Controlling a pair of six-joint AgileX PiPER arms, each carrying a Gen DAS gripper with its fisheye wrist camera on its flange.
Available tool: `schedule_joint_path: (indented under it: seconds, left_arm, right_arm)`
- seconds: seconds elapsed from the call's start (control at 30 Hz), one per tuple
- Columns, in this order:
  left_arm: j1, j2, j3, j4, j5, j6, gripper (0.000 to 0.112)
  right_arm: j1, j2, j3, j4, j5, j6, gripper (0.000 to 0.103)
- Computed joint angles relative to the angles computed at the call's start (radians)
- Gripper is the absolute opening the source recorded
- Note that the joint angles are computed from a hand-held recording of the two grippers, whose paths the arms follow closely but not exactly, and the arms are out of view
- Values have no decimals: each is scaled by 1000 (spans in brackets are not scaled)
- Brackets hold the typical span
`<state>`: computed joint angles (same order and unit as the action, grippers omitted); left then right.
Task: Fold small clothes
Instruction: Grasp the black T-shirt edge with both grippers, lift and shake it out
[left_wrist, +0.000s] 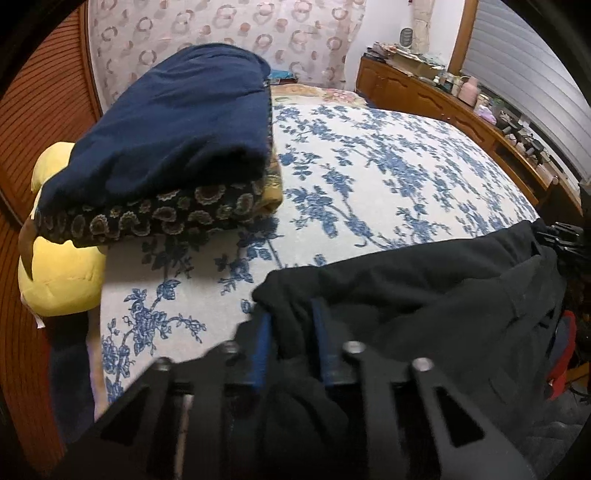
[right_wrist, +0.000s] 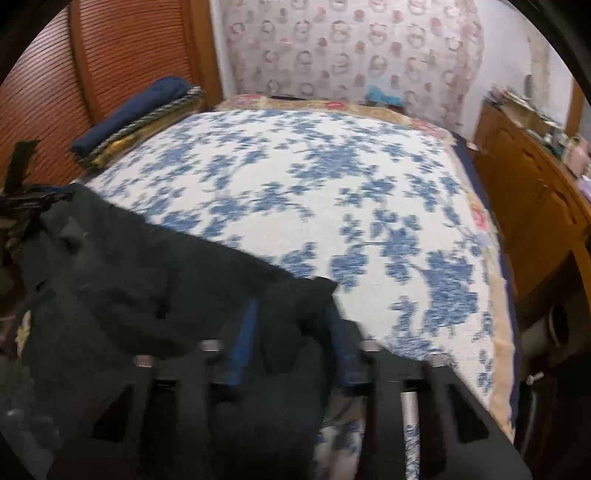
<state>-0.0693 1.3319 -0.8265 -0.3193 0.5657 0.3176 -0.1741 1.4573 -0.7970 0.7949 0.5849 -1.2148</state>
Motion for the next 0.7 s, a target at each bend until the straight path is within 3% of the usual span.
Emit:
schedule_joint_path:
  seconds: [0.17, 0.3, 0.43, 0.57, 0.7]
  left_arm:
    - [-12, -179, 20, -69, 28, 33, 9]
    - [-20, -326, -39, -129, 102, 76, 8]
    - [-61, -401, -142, -65, 146, 4, 8]
    - [-49, -439, -270, -54, 187, -23, 8]
    - [100, -457, -405, -187, 273, 87, 8]
  right_arm:
    - [-73, -115, 34, 122, 140, -104, 11]
    - [-116, -317, 37, 190, 217, -131, 10]
    - [-142, -435, -78, 201, 320, -55, 9]
    - [-181, -471, -222, 208, 405, 18, 9]
    - [-264, -471, -392, 249, 504, 72, 9]
